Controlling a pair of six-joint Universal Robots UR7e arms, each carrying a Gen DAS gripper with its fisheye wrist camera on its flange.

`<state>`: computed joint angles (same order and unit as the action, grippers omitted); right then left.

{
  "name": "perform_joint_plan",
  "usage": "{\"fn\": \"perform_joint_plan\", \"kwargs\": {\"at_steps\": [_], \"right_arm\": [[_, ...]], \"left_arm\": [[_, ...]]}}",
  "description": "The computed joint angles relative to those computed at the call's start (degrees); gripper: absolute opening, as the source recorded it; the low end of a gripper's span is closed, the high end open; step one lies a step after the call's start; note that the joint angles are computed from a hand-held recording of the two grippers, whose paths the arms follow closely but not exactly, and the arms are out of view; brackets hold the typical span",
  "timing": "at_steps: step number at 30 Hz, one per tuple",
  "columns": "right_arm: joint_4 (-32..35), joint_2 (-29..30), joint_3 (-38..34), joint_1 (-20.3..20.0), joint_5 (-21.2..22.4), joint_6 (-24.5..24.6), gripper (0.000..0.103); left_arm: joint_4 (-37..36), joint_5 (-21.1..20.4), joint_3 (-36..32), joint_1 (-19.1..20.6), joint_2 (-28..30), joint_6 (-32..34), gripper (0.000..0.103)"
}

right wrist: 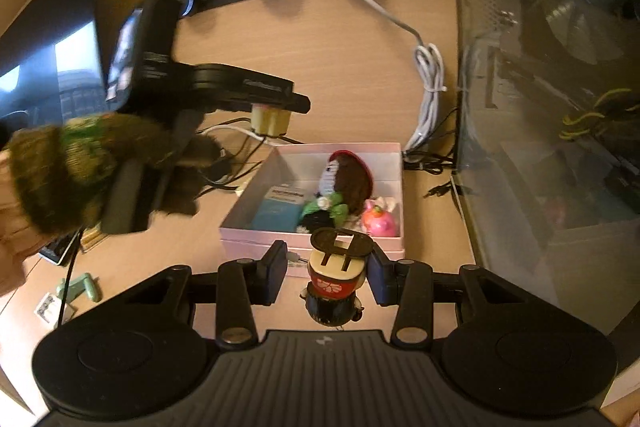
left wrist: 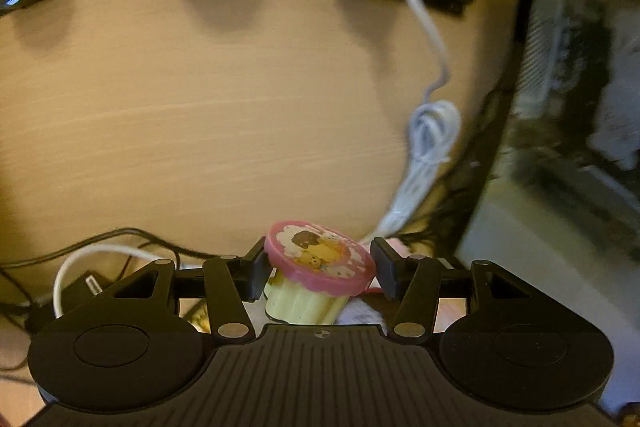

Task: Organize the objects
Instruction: 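Lower the cupcake into the pink box and open the left tool, then drop the keychain figure into the pink box with the right tool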

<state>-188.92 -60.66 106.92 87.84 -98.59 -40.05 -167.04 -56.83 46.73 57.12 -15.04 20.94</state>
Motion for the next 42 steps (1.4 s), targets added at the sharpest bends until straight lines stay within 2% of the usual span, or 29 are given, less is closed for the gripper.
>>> {"fn": "perform_joint_plan", "kwargs": {"at_steps": [5, 8, 11, 13, 15, 16, 18, 20, 22, 26, 29, 32, 35, 38, 41, 42], "right_arm": [[1.20, 1.09, -2.45, -0.69, 0.17, 0.07, 0.041], [2.66, 1.92, -3.83, -0.81, 0.18, -0.49, 0.041], [4.31, 2.49, -4.73, -0.90, 0.42, -0.83, 0.041], [5.38, 2.74, -5.15, -1.05, 0.52, -0.71, 0.041], [6.40, 3.16, -5.83, -1.11, 0.13, -0.29, 0.041], [6.73, 3.38, -6.14, -1.12, -0.05, -0.17, 0.041], [7.35, 3.75, -6.77, -1.03, -0.29, -0.29, 0.041], [8.02, 4.23, -7.55, -0.76, -0.36, -0.60, 0.041], [8.28, 4.79, -8.23, -0.39, -0.58, -0.93, 0.041], [8.50, 5.25, -8.60, 0.34, -1.14, -0.61, 0.041], [8.27, 5.40, -8.65, 0.80, -1.73, -0.63, 0.041], [6.94, 5.68, -9.09, 1.43, -1.94, -1.03, 0.042], [5.35, 7.09, -11.86, 2.71, -1.19, -1.36, 0.042], [3.12, 10.60, -17.34, 4.54, 0.51, -1.49, 0.042], [0.33, 16.08, -24.36, 6.16, 2.83, -2.58, 0.042], [-0.68, 18.15, -26.86, 6.75, 2.45, -3.39, 0.046]], "left_arm": [[5.14, 0.78, -5.03, 1.23, 3.73, 2.69, 0.058], [7.00, 0.98, -4.94, 2.38, 3.97, -0.91, 0.058], [5.36, 2.58, -4.67, 2.92, 4.42, -3.41, 0.058], [2.88, 1.24, -3.15, 3.27, 3.65, -4.00, 0.058], [-0.92, 0.54, -1.58, 3.21, 3.09, -1.84, 0.058], [-0.38, 0.27, -1.27, 3.09, 2.83, 0.04, 0.058], [7.42, 1.73, -1.86, 2.67, 2.50, 3.25, 0.059], [9.96, 4.97, -1.80, 1.95, 2.87, 7.50, 0.058], [6.00, 3.70, 1.70, 2.07, 1.68, 9.34, 0.058], [-2.47, 0.63, 6.78, 2.86, -0.67, 4.98, 0.058], [-8.24, 0.22, 11.37, 2.62, -3.31, 2.02, 0.057], [-11.97, -1.90, 19.50, 2.19, -8.62, -3.88, 0.057], [-13.88, -2.95, 30.85, 1.61, -15.49, -10.70, 0.057], [-14.35, -2.62, 40.75, 1.08, -21.23, -16.48, 0.057], [-14.39, -0.04, 49.52, 0.47, -26.65, -20.74, 0.057], [-14.34, 1.34, 51.79, 0.17, -28.09, -21.93, 0.057]]}}
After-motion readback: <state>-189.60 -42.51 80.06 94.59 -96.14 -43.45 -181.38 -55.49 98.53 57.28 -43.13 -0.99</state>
